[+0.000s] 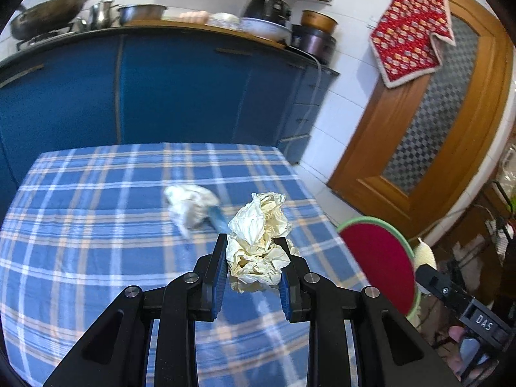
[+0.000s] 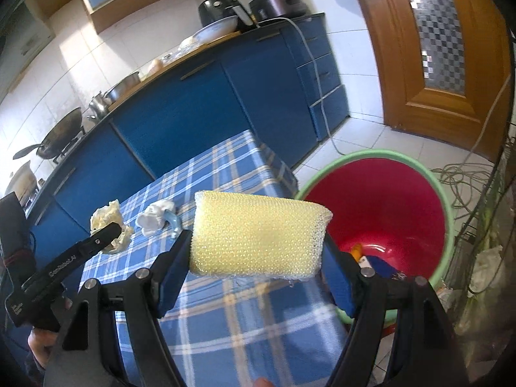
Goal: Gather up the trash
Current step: 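Carry the crumpled paper and yellow sponge in both tools over the red bucket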
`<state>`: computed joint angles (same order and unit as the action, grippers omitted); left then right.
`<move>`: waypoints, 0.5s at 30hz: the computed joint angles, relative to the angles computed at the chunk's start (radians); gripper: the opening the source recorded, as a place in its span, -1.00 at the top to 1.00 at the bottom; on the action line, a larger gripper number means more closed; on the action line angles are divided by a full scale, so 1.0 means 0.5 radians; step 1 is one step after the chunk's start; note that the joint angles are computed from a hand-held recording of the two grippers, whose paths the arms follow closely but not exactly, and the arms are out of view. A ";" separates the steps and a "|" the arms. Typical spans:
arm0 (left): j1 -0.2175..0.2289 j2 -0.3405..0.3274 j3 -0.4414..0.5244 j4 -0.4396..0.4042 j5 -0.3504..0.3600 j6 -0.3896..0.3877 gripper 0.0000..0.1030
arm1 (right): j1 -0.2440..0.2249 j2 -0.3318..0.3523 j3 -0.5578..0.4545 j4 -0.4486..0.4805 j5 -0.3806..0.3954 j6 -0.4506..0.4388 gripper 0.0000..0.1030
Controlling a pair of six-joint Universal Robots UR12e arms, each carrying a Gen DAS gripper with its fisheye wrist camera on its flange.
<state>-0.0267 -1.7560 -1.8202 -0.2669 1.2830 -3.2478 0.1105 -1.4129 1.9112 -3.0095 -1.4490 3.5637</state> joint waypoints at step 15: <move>-0.159 -0.086 0.111 -0.146 -0.104 0.122 0.46 | -0.129 -0.070 0.131 -0.043 -0.036 0.096 -0.49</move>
